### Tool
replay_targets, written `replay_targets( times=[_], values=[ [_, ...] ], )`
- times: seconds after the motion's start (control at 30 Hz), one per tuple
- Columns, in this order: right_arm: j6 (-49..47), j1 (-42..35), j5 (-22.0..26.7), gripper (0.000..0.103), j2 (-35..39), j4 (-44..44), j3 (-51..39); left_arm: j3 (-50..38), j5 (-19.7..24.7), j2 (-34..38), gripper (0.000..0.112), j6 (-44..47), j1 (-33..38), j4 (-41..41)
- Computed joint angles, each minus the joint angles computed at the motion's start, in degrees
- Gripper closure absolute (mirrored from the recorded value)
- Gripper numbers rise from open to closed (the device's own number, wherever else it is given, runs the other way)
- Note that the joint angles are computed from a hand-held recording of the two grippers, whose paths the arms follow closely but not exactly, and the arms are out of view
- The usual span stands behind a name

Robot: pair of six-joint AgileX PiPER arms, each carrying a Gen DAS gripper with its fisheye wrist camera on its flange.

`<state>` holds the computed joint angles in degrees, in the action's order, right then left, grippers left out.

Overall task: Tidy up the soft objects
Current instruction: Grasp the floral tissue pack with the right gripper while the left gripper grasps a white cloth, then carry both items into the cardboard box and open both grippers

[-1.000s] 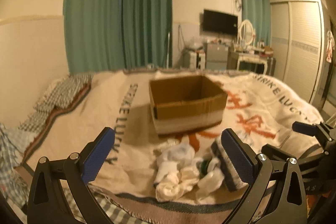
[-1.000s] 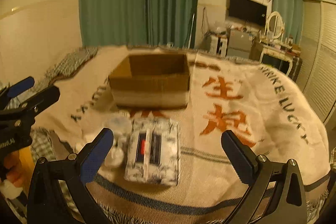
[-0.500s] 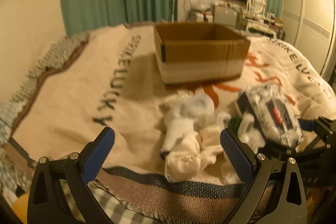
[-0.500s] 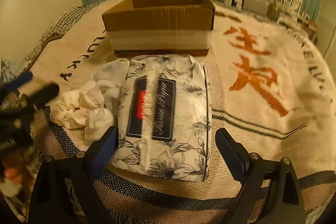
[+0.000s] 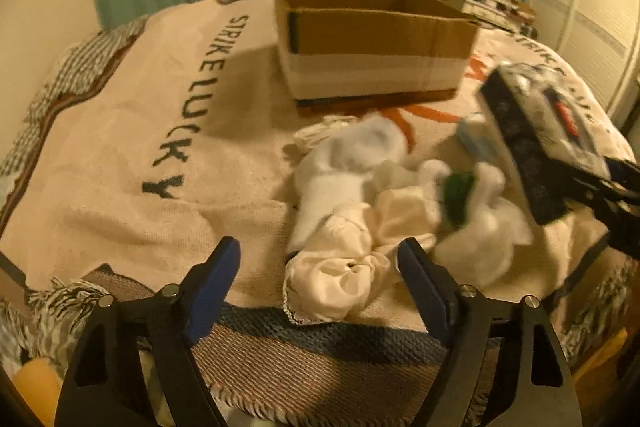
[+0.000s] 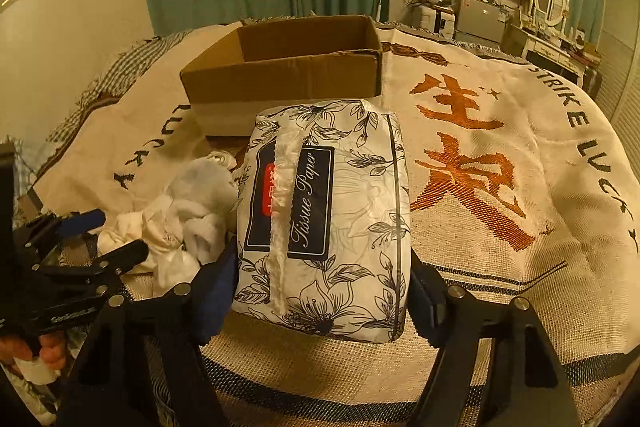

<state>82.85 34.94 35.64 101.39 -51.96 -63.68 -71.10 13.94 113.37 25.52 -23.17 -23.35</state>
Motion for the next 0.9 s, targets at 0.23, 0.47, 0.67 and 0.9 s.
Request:
replay_targets(
  times=[0.23,0.47,0.67,0.9],
  values=[
    [0.3,-1.0,-2.6,0.031,-0.7,-0.2,1.3,-3.1,1.6,2.9,0.075,-4.1,-1.8,6.1],
    [3.6,0.9,-1.7,0.033,-3.7,-2.8,3.6,0.1,0.4,-1.1,0.093,2.0,-1.0,0.6],
    [8.4,4.5,2.1,0.033,-7.5,-7.4,5.1,2.9,-2.6,-6.3,0.093,10.6,-1.0,-8.5],
    [5.5,2.5,2.0,0.033,-10.3,-9.2,3.4,-5.6,-0.9,-6.3,0.093,6.6,-1.7,-4.6]
  ],
)
